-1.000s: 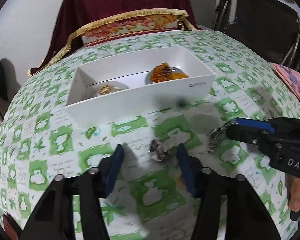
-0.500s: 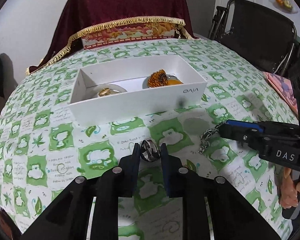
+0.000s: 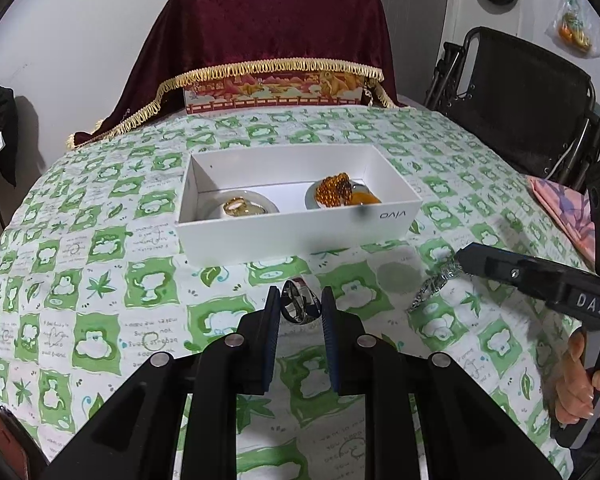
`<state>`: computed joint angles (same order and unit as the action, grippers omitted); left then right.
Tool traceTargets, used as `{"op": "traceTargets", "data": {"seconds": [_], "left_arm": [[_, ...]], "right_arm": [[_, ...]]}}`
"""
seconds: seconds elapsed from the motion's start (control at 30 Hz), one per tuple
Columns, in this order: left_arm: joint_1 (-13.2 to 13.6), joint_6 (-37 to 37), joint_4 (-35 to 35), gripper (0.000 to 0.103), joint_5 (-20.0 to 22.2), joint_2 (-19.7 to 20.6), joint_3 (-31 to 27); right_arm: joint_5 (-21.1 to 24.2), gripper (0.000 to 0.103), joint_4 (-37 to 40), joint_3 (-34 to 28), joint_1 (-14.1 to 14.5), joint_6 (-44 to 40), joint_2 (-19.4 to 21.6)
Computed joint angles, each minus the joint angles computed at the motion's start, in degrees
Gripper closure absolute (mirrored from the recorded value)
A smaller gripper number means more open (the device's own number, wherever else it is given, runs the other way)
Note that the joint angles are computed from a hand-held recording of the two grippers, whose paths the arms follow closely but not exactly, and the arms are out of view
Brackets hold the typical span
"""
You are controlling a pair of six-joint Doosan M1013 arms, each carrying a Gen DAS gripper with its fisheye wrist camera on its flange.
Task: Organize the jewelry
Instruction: 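Carry the silver chain and silver ring over the white box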
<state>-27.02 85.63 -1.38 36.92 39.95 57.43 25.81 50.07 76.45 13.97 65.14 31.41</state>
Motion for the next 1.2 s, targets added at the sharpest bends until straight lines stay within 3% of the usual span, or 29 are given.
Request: {"op": "traceTargets", "data": {"seconds": [0.1,0.27,0.67,0.8,1.03,1.2], "left_arm": [[0.0,-0.2,0.4,0.082,-0.5,-0.3,0.3],[0.0,0.3,0.0,0.082,-0.1,-0.1,0.0],[0.3,0.8,-1.9,0.082,-2.3,-1.2,0.8],[0.5,1.1,-1.9,0.082,-1.8,-0.6,-1.6],[0.8,-1.0,0.0,0.082,1.4,3.2,-10.1],[1.2,-2.6,1.2,0.082,6.1,7.3,-17.5]], "right_arm": [[-0.3,0.092,3.6,0.4,-0.2,-3.1,-0.4],[0.4,0.092,-1.0,-0.6,-0.2,1.8,0.2],[-1.5,0.092,12.4,1.2,-0.7,-9.8,-1.2],[-1.0,0.092,17.0,0.4,-1.0,-13.9,-1.5],[-0.8,0.092,12.9,-5.8,-0.5,-12.2,0.2],[0.3,0.092,4.0,-12.2,0.4,-4.6,3.6]]}}
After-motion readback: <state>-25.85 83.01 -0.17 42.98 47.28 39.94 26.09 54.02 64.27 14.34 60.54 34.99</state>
